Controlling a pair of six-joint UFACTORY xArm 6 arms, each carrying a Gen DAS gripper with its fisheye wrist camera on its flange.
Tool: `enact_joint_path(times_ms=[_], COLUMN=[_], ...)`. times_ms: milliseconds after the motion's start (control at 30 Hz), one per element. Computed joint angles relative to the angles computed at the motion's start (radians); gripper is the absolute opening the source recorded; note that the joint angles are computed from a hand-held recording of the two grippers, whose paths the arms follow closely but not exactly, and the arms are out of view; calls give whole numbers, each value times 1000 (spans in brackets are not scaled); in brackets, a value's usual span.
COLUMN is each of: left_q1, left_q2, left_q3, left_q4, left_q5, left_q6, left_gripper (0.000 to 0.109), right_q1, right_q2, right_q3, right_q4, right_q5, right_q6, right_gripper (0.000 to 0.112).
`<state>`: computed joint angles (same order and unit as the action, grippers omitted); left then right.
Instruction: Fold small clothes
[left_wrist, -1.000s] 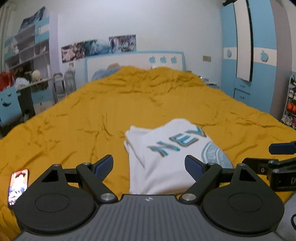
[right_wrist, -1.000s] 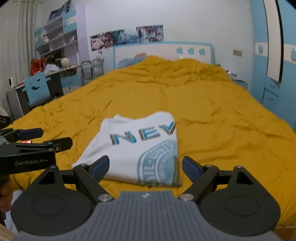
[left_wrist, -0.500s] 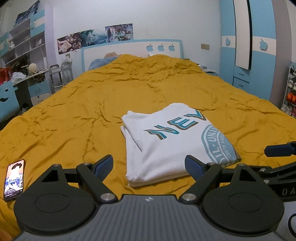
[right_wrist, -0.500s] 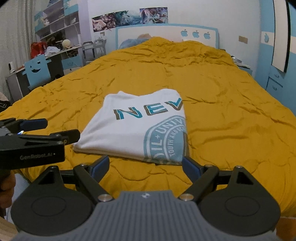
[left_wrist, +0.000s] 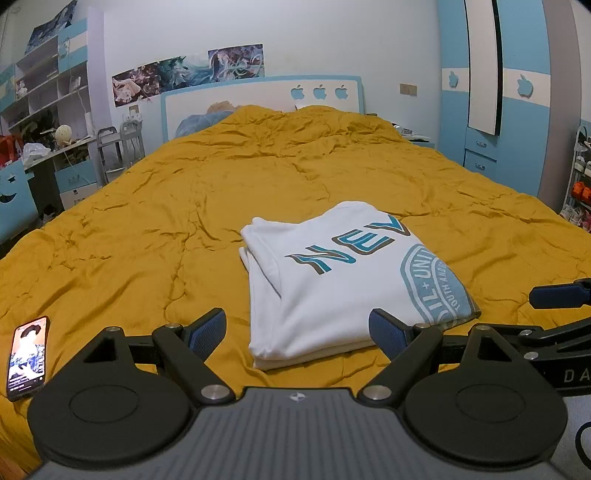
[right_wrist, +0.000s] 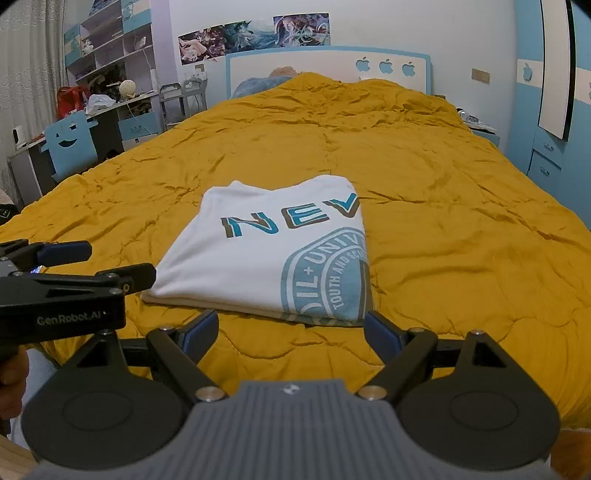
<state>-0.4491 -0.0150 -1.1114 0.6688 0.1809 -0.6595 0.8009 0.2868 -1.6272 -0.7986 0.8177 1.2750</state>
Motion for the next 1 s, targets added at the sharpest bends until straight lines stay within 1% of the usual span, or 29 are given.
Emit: enact_joint_path(times_ms=[667, 1000], left_q1=[1, -3], left_q2=[-1, -3], left_q3=[6, 5], left_q4=[-6, 13], left_q5=[-5, 6], left_q6=[9, -18], left_gripper=[102, 102], right_q1=[0, -7], right_q2=[2, -6], right_q3=[6, 23], right_q4=[-4, -6], right_q5=[-6, -24], right_q6=[9, 4], right_gripper=[82, 82])
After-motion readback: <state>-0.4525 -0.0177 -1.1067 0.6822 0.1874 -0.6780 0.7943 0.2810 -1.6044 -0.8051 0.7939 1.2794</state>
